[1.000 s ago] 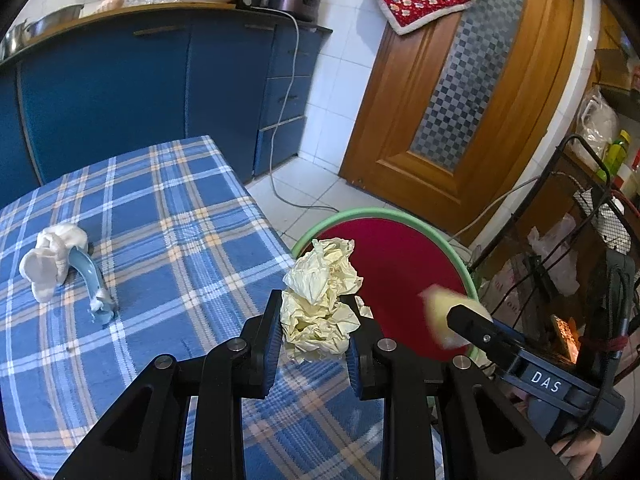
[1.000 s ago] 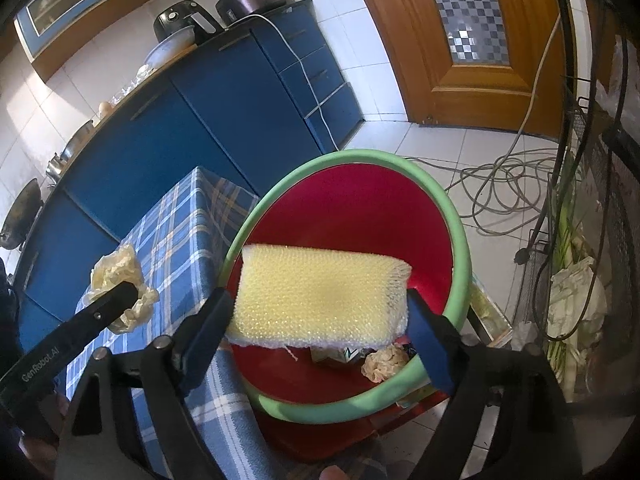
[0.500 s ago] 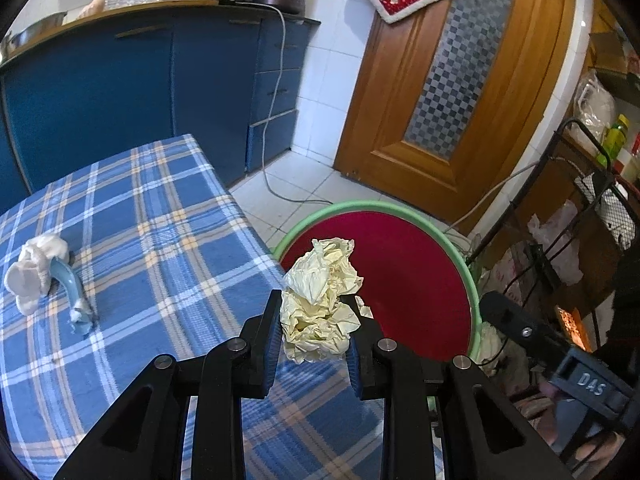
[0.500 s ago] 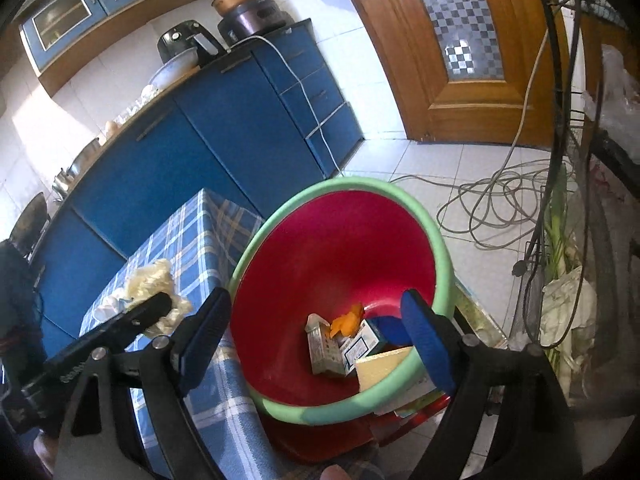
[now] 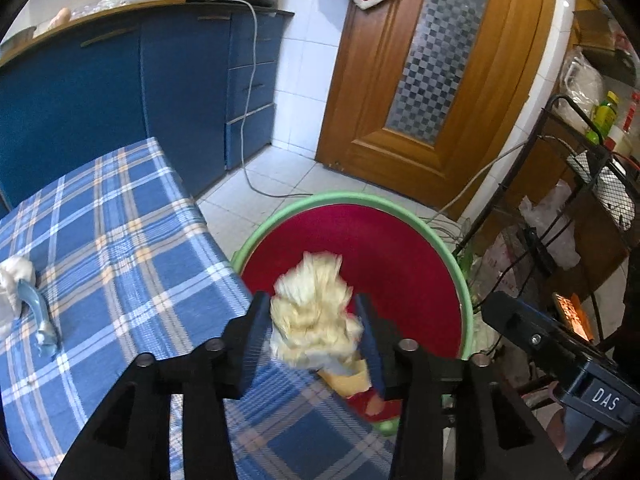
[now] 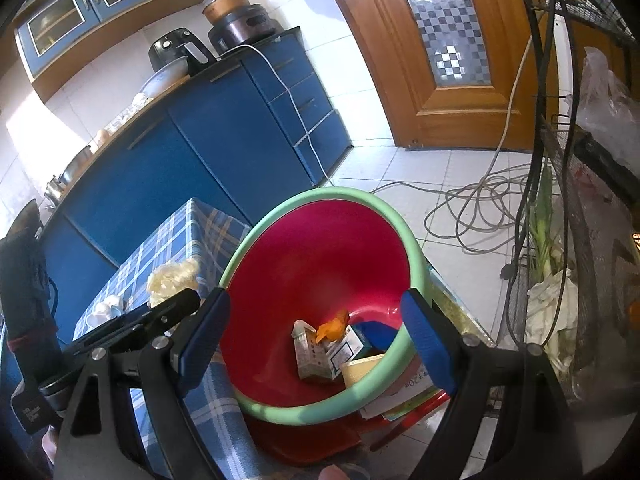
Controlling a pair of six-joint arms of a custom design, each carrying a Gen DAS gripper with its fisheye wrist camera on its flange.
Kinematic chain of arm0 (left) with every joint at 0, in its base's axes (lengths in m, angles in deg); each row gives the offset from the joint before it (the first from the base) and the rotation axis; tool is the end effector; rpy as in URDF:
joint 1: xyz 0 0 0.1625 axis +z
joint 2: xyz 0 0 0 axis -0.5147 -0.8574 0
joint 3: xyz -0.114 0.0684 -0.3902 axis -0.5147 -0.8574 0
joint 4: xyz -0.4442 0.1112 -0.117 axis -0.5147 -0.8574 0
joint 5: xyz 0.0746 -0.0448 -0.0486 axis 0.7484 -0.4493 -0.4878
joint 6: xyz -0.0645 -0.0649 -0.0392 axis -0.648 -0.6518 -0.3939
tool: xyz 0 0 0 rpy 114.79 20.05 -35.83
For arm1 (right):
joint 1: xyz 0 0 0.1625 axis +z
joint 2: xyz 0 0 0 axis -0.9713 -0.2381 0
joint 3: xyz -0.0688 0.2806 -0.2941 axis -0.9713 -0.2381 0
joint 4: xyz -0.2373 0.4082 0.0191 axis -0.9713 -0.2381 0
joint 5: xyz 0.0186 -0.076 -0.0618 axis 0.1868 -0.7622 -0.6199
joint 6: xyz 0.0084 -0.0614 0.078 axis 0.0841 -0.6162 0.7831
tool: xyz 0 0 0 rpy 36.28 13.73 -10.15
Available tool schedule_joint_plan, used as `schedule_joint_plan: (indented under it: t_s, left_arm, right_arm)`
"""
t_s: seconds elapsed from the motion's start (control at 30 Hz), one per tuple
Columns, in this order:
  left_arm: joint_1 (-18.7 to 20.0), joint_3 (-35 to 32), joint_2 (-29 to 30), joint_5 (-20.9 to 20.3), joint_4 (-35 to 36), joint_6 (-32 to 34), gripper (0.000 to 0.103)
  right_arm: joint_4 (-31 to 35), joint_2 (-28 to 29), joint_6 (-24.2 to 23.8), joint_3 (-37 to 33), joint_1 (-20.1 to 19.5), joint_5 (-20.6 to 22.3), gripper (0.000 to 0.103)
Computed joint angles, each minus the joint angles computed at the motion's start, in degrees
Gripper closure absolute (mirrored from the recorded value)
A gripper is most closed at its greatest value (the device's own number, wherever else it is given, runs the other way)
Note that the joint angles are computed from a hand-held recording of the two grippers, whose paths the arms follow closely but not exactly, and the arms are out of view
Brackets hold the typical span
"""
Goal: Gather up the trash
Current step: 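Open the right tool dropping the sponge into the bucket while the left tool drops the paper, then move both open tools back over the table toward the white cloth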
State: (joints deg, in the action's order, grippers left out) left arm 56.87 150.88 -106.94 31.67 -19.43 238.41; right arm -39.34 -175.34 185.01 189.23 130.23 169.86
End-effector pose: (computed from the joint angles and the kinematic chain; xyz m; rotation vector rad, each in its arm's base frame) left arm -0.3476 -0.3748 -0.0776 0.9634 2.5532 -0.6046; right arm -0.0153 -0.2669 0.2557 -0.2025 -2.3442 1.3424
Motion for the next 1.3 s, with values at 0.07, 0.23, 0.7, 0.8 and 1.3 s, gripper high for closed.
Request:
schedule_joint_plan:
  t_s: [0.07, 0.23, 0.7, 0.8, 1.3]
  left_arm:
    - [-0.22, 0.04, 0.04, -0.45, 0.01, -0.01, 0.052]
    - [-0.27, 0.56, -0.46, -0.67, -0.1, -0.91, 0.051]
    - [-0.11, 4.81, -6.24, -5.81, -0.68, -2.68, 0.051]
    - [0.27, 6.02, -8.07, -7.97, -0.36, -3.15, 0.051]
    - [4.18, 10.28, -15.93, -17.48, 0.73, -3.57, 0.051]
  right_arm:
    - [0.13, -0.1, 0.11, 0.01, -0.38, -0.39, 0.017]
    - [0.46, -0.35, 0.12, 0.12, -0.82, -0.9, 0.017]
    - [-0.37, 1.57, 0.39, -0.04, 3.69, 1.92, 0.016]
    - [-0.81, 2.43, 0.6, -0.2, 5.24, 2.98, 0.016]
    - [-4.43, 9.54, 1.76, -1.83, 14.52, 10.4, 0.016]
